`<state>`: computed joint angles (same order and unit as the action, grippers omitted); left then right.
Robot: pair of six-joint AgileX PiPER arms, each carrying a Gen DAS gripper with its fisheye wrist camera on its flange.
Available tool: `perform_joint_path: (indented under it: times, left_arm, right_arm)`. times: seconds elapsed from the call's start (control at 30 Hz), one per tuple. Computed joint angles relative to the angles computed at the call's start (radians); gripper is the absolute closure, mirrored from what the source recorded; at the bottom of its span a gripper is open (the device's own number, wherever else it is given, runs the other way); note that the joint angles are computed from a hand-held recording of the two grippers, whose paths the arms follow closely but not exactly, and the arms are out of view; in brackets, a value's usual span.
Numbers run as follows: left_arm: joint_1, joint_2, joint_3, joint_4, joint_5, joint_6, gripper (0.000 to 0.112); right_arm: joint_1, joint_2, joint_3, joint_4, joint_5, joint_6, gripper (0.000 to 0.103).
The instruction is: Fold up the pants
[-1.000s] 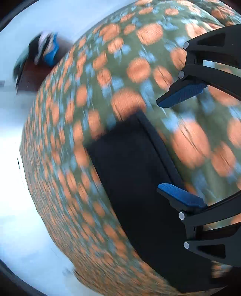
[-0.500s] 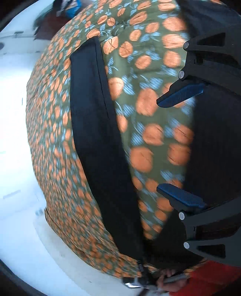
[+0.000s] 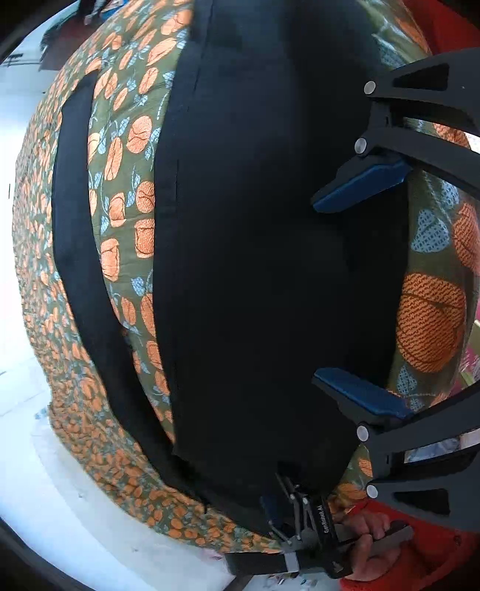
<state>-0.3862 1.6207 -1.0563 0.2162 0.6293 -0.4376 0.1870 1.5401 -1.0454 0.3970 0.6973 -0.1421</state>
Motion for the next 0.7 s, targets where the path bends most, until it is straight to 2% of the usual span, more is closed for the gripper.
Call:
perform_joint_path:
  times: [0.03, 0.1, 0.23, 0.3, 0.4, 0.7]
  left_arm:
    - [0.015, 0.004, -0.001, -0.031, -0.008, 0.034, 0.010]
    - [0.018, 0.001, 0.006, -0.039, -0.022, 0.047, 0.010]
    - [-0.009, 0.003, 0.016, 0.040, -0.030, -0.035, 0.010]
    - [-0.029, -0.004, 0.031, 0.066, -0.032, -0.080, 0.010]
    - [-0.028, -0.012, 0.042, 0.058, -0.033, -0.067, 0.010]
    - [-0.025, -0.013, 0.039, 0.051, -0.024, -0.052, 0.010]
  right_arm:
    - [-0.003, -0.001, 0.014, 0.035, -0.016, -0.030, 0.005]
    - [0.026, -0.001, 0.036, 0.006, -0.053, -0.029, 0.000]
    - [0.122, -0.010, 0.065, -0.221, -0.114, 0.131, 0.000]
    - [0.113, -0.014, 0.072, -0.207, -0.120, 0.117, 0.000]
    - [0.087, -0.011, 0.075, -0.147, -0.122, 0.062, 0.000]
    - [0.096, -0.011, 0.077, -0.172, -0.127, 0.081, 0.000]
